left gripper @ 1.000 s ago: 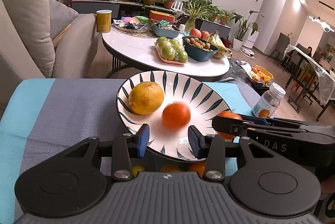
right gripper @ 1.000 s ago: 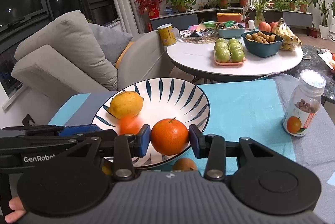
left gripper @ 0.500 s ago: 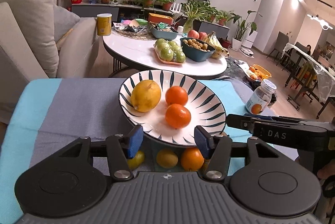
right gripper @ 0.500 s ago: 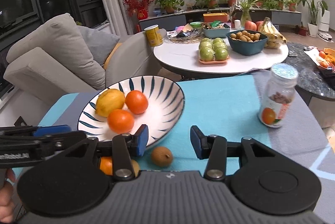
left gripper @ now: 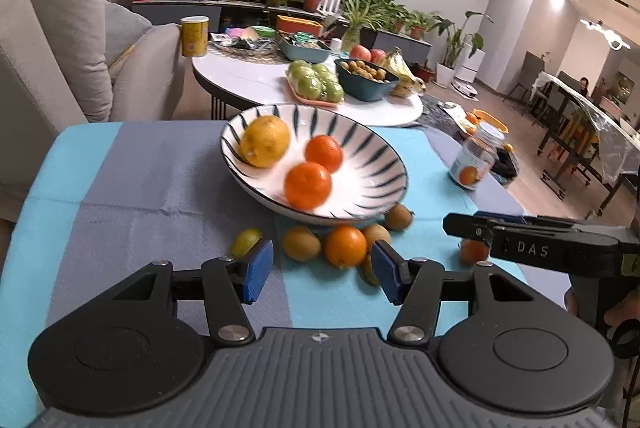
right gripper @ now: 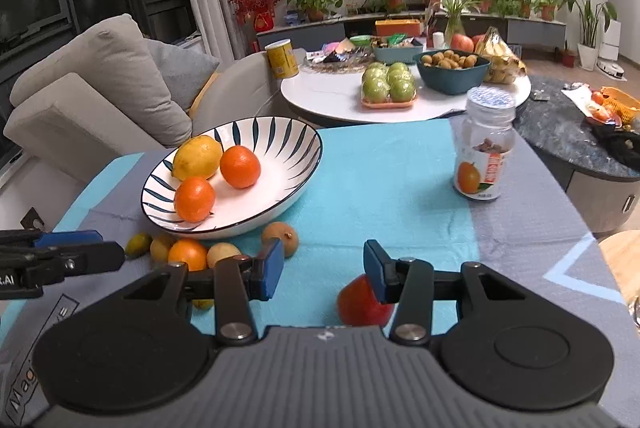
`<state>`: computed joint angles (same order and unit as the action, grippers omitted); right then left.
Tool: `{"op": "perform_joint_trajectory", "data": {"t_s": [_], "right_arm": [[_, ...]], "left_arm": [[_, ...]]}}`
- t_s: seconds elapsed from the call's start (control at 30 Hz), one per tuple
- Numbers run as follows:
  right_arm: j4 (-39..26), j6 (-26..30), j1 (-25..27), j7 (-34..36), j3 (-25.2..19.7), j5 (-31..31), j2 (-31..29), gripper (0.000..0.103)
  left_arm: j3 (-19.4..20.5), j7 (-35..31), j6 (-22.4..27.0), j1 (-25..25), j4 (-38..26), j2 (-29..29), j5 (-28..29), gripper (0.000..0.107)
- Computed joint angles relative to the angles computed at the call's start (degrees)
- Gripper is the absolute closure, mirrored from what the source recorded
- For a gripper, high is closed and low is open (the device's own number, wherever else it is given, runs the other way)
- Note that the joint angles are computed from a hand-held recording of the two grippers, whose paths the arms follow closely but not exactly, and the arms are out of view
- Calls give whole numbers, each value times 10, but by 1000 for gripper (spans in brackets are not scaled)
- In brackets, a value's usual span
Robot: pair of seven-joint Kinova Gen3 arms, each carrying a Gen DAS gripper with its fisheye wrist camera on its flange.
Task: Organize fruits
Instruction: 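Grasp a red apple with the left tool while the right tool grasps a red tomato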
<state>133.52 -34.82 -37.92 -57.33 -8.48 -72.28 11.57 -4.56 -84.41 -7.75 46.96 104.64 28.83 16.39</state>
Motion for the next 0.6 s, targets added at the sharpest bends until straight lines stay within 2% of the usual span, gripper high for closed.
{"op": "perform_joint_trajectory", "data": {"t_s": [0.17, 0.6], "right_arm": [[8, -40, -19, 18, -7, -33, 5, 25], [27, -66, -19, 7, -12, -43, 11, 25]], "left_arm": [[8, -1, 6, 1, -4, 3, -6, 56], [-13, 8, 11, 26, 9, -1, -9, 56]]}}
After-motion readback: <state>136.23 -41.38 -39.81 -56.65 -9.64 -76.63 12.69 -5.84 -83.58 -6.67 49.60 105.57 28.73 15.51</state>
